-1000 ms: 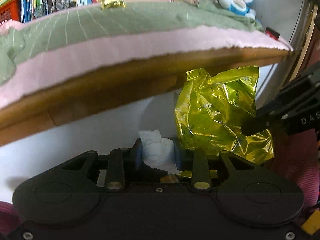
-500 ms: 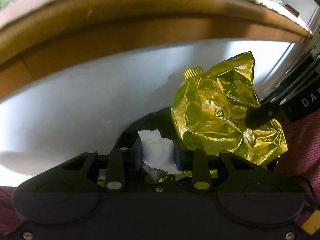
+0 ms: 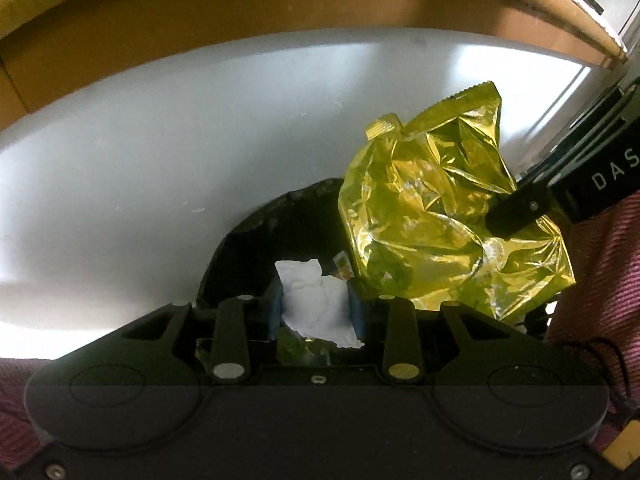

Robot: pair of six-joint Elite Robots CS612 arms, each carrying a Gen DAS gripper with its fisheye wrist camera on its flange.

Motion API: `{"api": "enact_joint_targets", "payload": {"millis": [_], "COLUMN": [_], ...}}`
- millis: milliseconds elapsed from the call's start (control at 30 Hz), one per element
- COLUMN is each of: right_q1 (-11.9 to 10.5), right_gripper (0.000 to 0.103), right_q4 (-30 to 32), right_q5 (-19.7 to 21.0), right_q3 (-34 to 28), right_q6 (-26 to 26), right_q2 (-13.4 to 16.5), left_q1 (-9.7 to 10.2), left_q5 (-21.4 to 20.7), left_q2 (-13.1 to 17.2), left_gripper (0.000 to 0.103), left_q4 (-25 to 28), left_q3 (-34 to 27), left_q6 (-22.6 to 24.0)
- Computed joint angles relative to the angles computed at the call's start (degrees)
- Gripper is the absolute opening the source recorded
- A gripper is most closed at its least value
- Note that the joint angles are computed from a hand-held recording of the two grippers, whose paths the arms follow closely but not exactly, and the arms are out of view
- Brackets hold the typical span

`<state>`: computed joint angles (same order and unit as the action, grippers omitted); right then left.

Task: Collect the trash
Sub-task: 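Open both tools to drop the tissue and foil bag into the bin, then move both open tools back over the bed toward the gold candies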

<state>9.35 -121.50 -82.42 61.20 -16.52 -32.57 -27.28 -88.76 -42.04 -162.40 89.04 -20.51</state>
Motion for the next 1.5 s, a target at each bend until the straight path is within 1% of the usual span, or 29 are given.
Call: {"api": "enact_joint_targets", "payload": {"millis": [67, 100, 133, 200, 333, 433, 533, 633, 833, 967, 1067, 1133, 1200, 1267, 1333, 1433, 1500], "right_q1": [-0.05, -0.08, -0.23, -0.31, -0.49, -0.62, -0.74, -0.78, -1.00, -1.13, -1.30, -1.56, -2.00, -2.47, -3.07, -4.03, -4.56], "right_gripper": [0.035, 0.048, 0.052, 0.057, 0.061, 0.062, 0.063, 0.064, 0.066, 0.067, 0.068, 0.070, 0.071, 0.071, 0.072, 0.074, 0.075], "right_q4": [-0.41, -0.64, -0.67, -0.58, -1.03, -1.28, -2.03, -2.69, -4.19, -5.66, -7.07, -8.36, -9.66, -10.65, -11.81, -15.11, -17.95], "right_q5": [0.04, 0.07, 0.58, 1.10, 1.47, 1.85, 1.95, 2.17, 2.88, 3.34, 4.27, 5.72, 8.24, 10.56, 13.41, 17.67, 19.66], "right_q3": [0.04, 0.19, 0.25, 0.45, 0.66, 0.87, 1.30, 1.81, 2.66, 3.46, 4.51, 5.53, 6.67, 7.41, 8.07, 8.78, 8.63], "right_q6": [0.55, 0.79, 0.90, 1.34, 1.26, 1.36, 1.27, 1.47, 1.51, 0.88, -0.53, -2.14, -3.68, -4.99, -6.20, -6.58, -5.77], "right_q2": [0.03, -0.07, -0.13, -0.37, -0.51, -0.52, -0.71, -0.95, -1.44, -1.85, -2.55, -3.30, -4.28, -5.13, -6.04, -7.18, -7.39], "left_q1": [-0.07, -0.10, -0.06, -0.05, -0.11, -0.46, -0.60, -0.68, -0.79, -0.98, -1.06, -1.19, -1.26, -1.28, -1.26, -1.29, -1.05], "left_q5": [-0.30, -0.41, -0.43, -0.31, -0.41, 0.06, 0.21, 0.14, 0.46, 1.00, 0.95, 1.06, 1.17, 1.32, 1.75, 4.08, 5.38], "left_q2": [-0.17, -0.24, -0.30, -0.35, -0.31, -0.09, 0.06, -0.12, -0.58, -1.02, -1.79, -2.59, -3.59, -4.79, -5.88, -7.15, -7.51], "left_gripper": [0.036, 0.040, 0.044, 0.048, 0.061, 0.067, 0.070, 0.072, 0.072, 0.072, 0.072, 0.072, 0.073, 0.075, 0.081, 0.085, 0.086], "left_q4": [0.07, 0.17, 0.33, 0.73, 1.67, 1.77, 1.41, 1.02, 1.04, 0.82, -0.10, -1.41, -2.77, -4.49, -6.75, -10.07, -11.53], "left_q3": [0.45, 0.57, 0.58, 0.55, 0.28, 0.08, -0.01, 0.29, 0.50, 0.71, 1.22, 1.77, 2.25, 2.71, 3.09, 3.06, 2.17], "left_q6": [-0.42, -0.48, -0.41, -0.23, -0.07, -0.11, 0.18, 0.52, 1.21, 1.27, 1.32, 1.62, 2.69, 4.24, 6.04, 8.31, 9.89]}}
